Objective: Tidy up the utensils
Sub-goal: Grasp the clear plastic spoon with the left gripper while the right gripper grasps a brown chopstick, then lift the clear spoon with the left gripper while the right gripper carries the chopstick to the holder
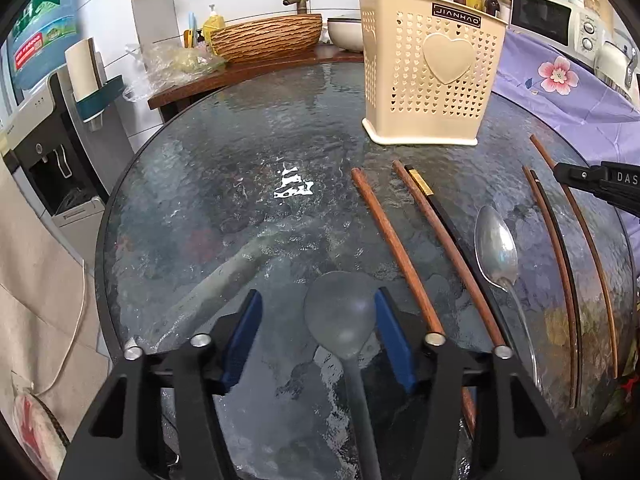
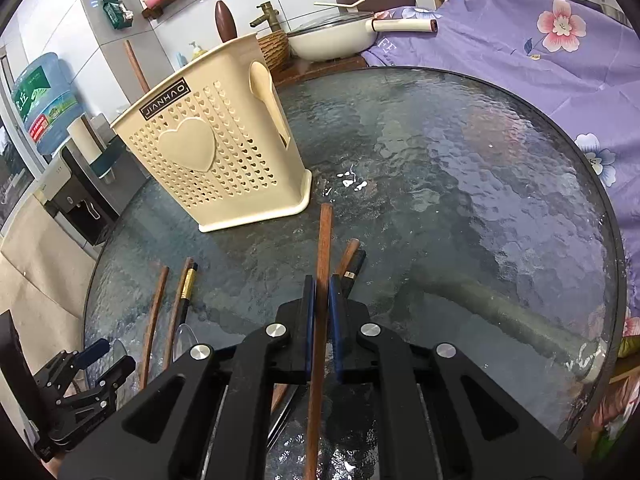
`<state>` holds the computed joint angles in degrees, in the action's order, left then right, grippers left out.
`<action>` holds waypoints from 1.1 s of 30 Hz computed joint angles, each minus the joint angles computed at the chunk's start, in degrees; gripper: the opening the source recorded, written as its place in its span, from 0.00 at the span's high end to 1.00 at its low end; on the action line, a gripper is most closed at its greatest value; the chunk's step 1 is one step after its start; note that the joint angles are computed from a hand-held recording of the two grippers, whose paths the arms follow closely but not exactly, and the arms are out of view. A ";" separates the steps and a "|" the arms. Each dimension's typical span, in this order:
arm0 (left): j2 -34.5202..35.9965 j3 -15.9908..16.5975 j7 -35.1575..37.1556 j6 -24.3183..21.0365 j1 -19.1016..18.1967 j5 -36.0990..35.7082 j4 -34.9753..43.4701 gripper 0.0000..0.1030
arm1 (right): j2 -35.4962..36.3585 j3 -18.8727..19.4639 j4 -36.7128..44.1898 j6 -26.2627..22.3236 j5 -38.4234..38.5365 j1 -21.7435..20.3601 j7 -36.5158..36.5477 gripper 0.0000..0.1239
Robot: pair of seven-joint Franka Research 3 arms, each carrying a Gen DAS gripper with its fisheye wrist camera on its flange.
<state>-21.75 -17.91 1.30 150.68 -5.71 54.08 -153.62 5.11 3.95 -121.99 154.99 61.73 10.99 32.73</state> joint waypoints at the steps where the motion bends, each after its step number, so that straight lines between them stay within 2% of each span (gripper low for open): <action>1: 0.07 0.01 -0.23 0.19 0.05 0.05 0.06 0.55 | -0.03 0.03 0.01 0.00 0.24 -0.01 -0.16 0.94; 7: 0.67 0.28 -0.81 1.47 0.60 0.34 0.47 0.65 | -0.72 -0.05 -0.52 0.07 1.87 0.01 -1.98 0.94; 19: -0.71 -0.01 -3.35 2.84 1.79 3.42 0.49 0.66 | -1.36 -0.10 -0.77 1.21 4.56 0.38 -4.86 0.94; 33: -6.00 -2.42 -9.72 3.31 4.18 13.15 2.73 0.66 | -5.35 -1.45 -1.04 -1.16 15.12 0.77 -15.56 0.94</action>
